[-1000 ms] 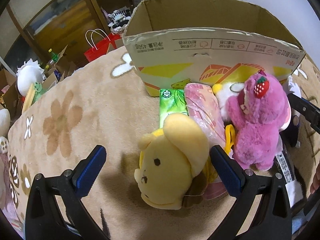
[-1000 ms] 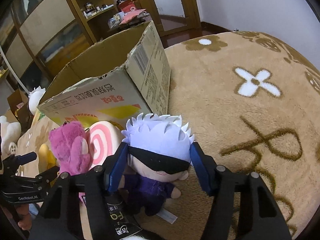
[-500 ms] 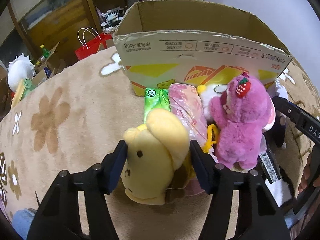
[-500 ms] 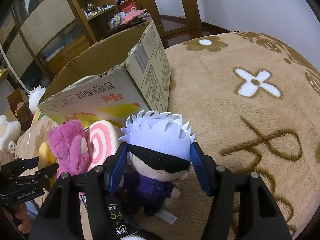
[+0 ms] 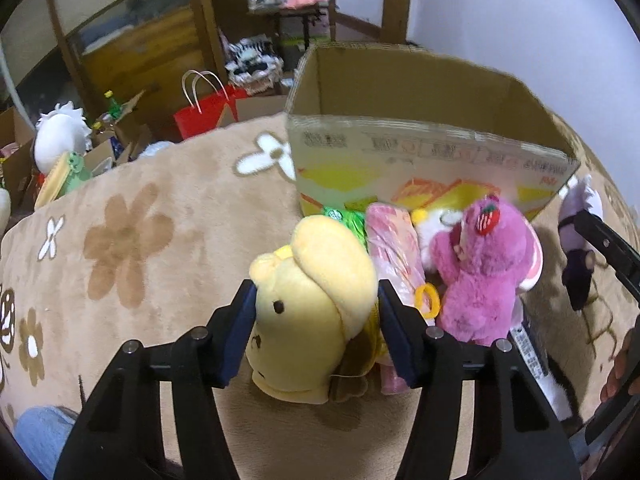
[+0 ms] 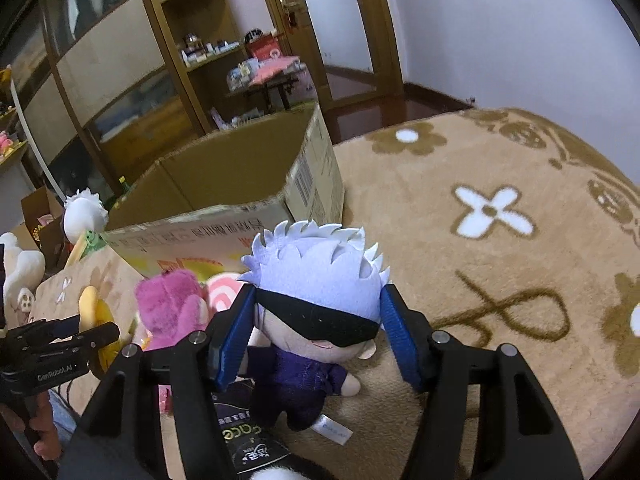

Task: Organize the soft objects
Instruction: 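Lift both plush toys and carry them over the cardboard box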

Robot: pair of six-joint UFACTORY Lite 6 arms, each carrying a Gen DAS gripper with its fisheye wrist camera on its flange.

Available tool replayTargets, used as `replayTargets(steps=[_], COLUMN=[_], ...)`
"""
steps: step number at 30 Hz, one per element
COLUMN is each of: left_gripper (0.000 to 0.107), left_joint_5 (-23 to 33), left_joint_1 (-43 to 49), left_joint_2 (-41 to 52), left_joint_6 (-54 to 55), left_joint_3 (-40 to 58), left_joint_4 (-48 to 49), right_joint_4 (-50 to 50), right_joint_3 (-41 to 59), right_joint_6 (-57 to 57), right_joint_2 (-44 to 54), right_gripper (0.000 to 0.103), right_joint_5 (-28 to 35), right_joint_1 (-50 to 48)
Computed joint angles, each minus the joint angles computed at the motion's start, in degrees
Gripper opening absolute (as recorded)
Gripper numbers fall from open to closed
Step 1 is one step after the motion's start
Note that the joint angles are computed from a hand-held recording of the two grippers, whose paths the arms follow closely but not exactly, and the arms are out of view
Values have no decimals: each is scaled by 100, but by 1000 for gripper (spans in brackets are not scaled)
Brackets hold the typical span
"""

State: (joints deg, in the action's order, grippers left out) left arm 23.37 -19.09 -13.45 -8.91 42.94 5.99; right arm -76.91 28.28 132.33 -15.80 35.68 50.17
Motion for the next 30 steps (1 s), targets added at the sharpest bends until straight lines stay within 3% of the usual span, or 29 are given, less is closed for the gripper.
replayTargets(steps=[10, 19, 30], left_gripper=[58, 58, 58], left_joint_5=[77, 49, -230], left_joint_1=[-22, -459, -655], left_joint_2=[-874, -697, 584], left_joint_6=[-412, -1222, -1818], left_joint_3=[281, 1317, 2604], left_joint_4=[495, 1621, 2559], right_joint_4=[332, 36, -572], right_joint_3=[602, 1400, 2405], right_joint_6=[-648, -1339, -1976], right_joint_2=[-391, -3, 786], right_gripper=[66, 66, 66], right_joint_5=[1524, 2015, 1353], right_joint_1=[1045, 1121, 368])
